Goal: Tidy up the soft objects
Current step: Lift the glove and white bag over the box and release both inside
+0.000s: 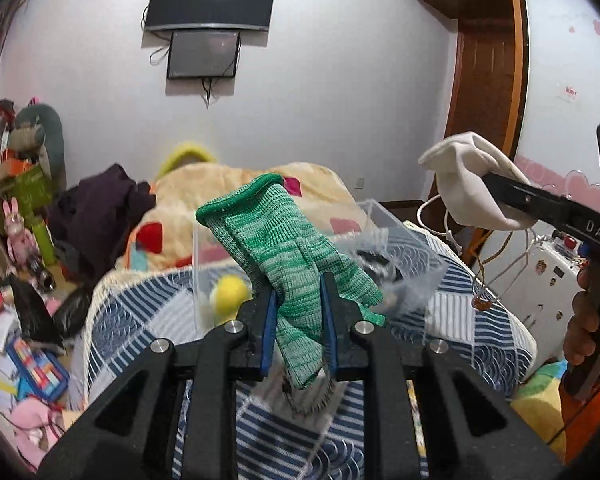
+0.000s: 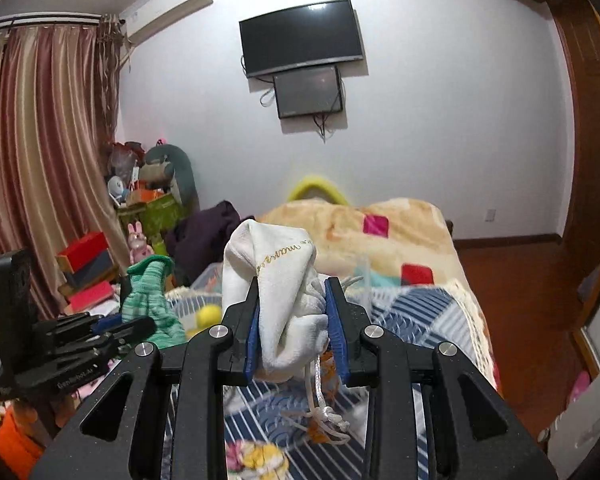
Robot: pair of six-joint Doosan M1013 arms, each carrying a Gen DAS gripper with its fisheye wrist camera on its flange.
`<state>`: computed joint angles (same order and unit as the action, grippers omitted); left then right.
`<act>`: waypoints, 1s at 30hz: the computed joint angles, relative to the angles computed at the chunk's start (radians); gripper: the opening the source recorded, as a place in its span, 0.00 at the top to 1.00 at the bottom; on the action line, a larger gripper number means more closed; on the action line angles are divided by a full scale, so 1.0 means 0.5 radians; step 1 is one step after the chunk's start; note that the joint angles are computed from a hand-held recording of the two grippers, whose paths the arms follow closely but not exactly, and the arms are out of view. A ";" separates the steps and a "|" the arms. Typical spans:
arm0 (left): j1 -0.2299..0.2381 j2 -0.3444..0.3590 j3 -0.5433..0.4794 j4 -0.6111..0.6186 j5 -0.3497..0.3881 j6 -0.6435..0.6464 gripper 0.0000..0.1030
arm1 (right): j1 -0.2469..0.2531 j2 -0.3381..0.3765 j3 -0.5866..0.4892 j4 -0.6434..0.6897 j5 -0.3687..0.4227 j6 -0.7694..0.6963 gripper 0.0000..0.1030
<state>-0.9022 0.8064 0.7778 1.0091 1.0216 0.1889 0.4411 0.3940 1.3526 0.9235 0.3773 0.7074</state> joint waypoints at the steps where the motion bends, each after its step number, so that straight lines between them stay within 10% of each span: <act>1: 0.008 0.019 -0.039 -0.002 0.018 0.025 0.81 | 0.007 0.013 -0.019 0.010 0.005 -0.008 0.74; 30: 0.231 0.352 -0.568 -0.715 0.076 0.552 0.79 | 0.133 0.432 -0.617 -1.210 0.539 1.080 0.73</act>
